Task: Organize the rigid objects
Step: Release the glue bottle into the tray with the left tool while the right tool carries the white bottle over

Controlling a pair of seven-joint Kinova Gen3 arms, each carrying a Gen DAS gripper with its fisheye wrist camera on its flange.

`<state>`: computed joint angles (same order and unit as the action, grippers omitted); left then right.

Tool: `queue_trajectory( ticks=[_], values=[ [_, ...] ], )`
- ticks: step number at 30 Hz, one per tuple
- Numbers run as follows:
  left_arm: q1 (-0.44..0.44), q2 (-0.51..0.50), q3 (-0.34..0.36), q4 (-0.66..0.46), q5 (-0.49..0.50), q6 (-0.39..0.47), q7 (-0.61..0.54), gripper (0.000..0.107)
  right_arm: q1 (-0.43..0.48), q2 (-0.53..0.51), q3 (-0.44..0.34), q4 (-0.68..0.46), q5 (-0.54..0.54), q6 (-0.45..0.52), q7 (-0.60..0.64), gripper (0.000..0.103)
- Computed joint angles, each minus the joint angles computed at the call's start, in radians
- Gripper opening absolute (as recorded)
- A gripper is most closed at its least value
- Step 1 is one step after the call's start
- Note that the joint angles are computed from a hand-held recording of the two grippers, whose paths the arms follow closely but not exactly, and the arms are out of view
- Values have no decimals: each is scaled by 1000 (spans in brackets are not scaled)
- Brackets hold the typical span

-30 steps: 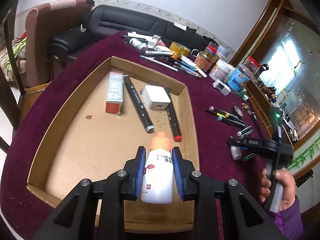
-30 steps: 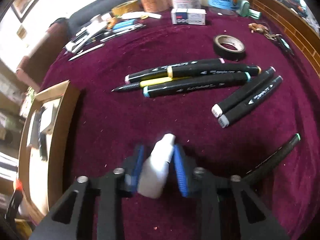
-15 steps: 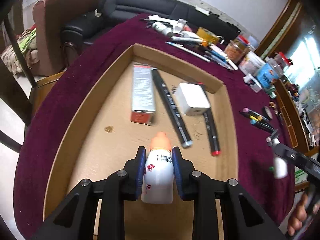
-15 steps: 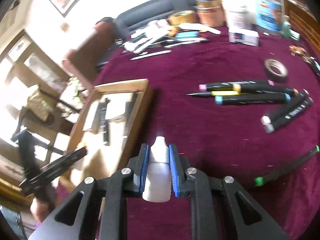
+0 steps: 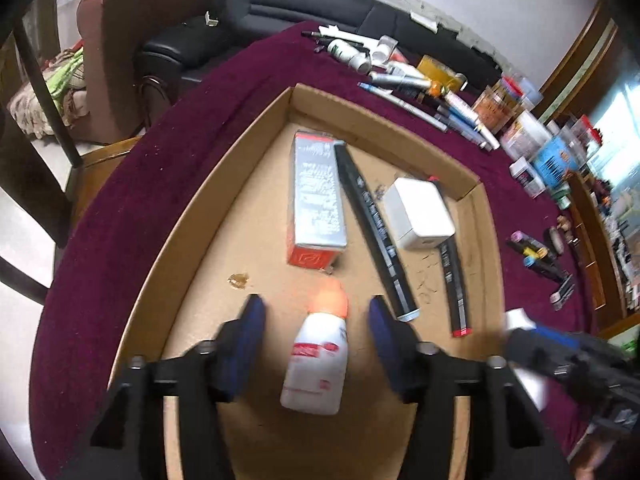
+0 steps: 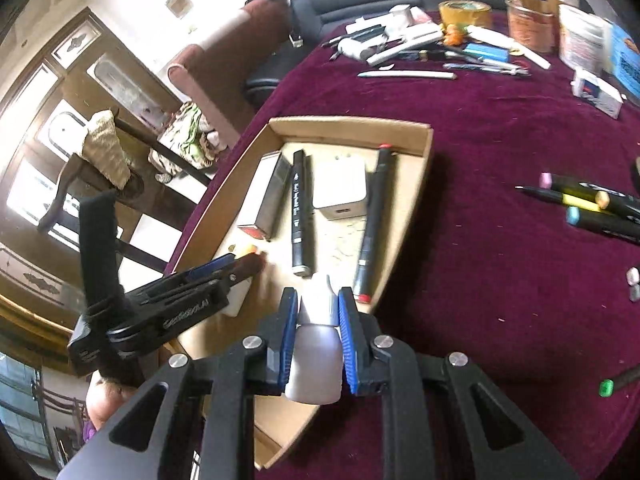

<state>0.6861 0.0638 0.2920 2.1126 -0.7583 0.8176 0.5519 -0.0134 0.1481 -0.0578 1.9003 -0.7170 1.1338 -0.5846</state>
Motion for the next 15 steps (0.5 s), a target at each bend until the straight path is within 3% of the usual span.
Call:
queue_trajectory(
  ticks=[3, 8, 15],
  values=[
    [20, -30, 20, 11, -48, 37, 70, 60, -33, 6, -18, 6, 23, -27, -25, 20],
    [73, -61, 95, 13, -125, 189, 211, 65, -100, 16, -47, 18, 80, -108, -85, 20],
    [114, -56, 139, 3, -145, 289, 267, 65, -174, 49, -78, -2, 163, -241, -206, 20]
  ],
)
